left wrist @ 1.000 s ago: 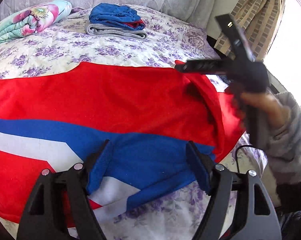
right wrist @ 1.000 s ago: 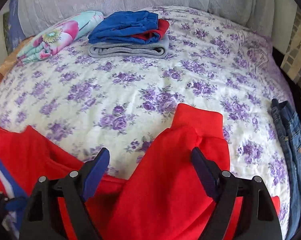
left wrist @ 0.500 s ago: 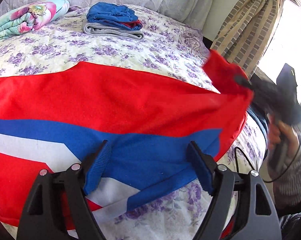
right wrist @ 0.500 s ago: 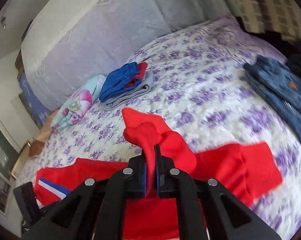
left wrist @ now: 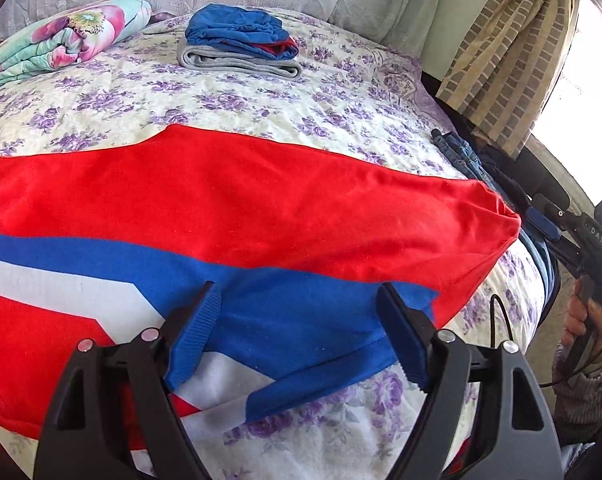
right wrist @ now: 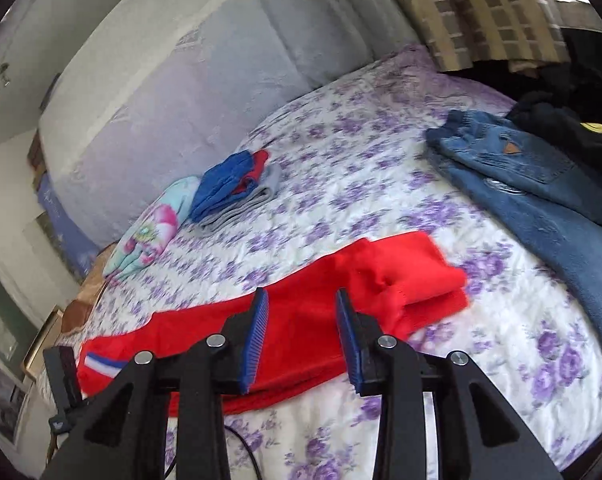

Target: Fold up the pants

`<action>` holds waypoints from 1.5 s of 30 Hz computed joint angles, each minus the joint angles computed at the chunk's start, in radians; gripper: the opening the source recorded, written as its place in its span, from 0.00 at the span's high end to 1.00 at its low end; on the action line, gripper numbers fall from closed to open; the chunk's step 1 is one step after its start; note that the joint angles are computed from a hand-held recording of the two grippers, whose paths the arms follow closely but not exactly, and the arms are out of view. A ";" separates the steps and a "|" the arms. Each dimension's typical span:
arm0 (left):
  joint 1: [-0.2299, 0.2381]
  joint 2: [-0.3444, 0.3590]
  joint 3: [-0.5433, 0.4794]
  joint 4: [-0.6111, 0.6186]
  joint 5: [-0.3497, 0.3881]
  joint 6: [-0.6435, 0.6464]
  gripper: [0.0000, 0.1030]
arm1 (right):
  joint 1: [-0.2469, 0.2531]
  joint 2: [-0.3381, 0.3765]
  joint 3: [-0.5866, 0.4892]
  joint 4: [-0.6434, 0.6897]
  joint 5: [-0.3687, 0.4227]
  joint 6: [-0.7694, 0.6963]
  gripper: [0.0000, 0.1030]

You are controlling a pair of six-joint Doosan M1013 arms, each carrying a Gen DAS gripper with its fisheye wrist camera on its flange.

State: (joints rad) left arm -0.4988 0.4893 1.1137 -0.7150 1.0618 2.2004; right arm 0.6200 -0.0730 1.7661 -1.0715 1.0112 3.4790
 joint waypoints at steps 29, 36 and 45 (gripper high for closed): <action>0.032 -0.012 -0.017 0.249 -0.197 -0.273 0.20 | -0.099 0.100 -0.145 0.553 -0.195 -0.888 0.50; 0.061 0.034 -0.111 0.297 -0.204 -0.400 0.16 | -0.254 0.201 -0.305 1.101 -0.376 -1.515 0.50; 0.043 0.031 -0.075 0.385 -0.246 -0.354 0.13 | -0.309 0.457 -0.607 1.253 -0.142 -1.709 0.59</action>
